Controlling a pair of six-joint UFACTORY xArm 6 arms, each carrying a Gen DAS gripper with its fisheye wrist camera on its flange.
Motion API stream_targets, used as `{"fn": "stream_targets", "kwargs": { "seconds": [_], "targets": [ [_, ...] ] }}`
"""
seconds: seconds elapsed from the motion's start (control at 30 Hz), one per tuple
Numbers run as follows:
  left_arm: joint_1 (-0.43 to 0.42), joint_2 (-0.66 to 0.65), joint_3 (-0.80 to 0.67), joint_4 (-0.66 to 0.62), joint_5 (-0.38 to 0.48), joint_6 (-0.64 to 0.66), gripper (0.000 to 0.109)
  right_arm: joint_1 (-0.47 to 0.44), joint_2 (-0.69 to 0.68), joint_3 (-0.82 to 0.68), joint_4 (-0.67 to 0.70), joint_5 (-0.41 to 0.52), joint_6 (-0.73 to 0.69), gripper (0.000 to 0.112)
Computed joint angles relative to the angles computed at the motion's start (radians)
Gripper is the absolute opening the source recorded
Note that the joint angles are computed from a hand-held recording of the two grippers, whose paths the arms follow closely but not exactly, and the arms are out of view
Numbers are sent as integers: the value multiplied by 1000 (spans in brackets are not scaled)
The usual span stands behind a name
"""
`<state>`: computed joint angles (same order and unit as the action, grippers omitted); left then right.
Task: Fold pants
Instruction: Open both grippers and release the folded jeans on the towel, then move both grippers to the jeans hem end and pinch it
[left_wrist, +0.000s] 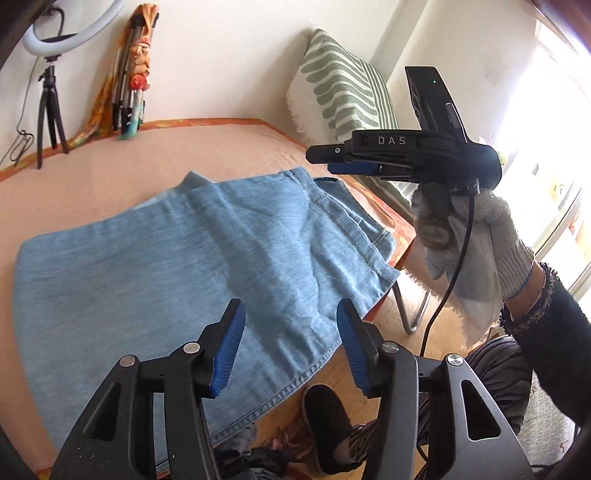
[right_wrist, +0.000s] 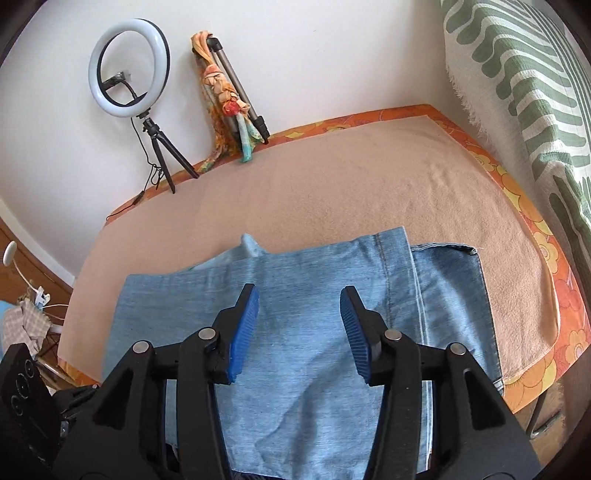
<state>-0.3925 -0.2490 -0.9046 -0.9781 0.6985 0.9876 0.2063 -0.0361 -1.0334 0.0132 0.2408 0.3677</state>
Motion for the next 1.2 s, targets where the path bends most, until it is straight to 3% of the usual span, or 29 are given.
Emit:
{"fn": "stream_targets", "kwargs": {
  "seconds": [0.17, 0.37, 0.47, 0.63, 0.7, 0.77, 1.0, 1.13, 1.2],
  "targets": [
    [57, -64, 56, 17, -32, 38, 59, 74, 14, -17, -21, -17, 13, 49],
    [107, -120, 107, 17, -55, 58, 60, 144, 53, -59, -92, -33, 68, 50],
    [140, -129, 125, 2, -70, 74, 70, 166, 77, -83, -165, -35, 126, 52],
    [235, -87, 118, -65, -26, 92, 72, 196, 121, -132, -281, -49, 209, 58],
    [273, -54, 109, -85, -21, 76, 72, 211, 142, -149, -262, -67, 202, 69],
    [306, -19, 101, -83, -24, 54, 72, 238, 170, -180, -121, -59, 80, 70],
    [415, 93, 45, -99, 99, -57, 72, 311, 317, -417, 27, 145, -103, 76],
    [444, 108, 45, -110, 149, -63, 72, 333, 444, -628, 170, 341, -213, 76],
    [461, 123, 40, -127, 188, -78, 72, 344, 522, -749, 171, 421, -197, 76]
  ]
}}
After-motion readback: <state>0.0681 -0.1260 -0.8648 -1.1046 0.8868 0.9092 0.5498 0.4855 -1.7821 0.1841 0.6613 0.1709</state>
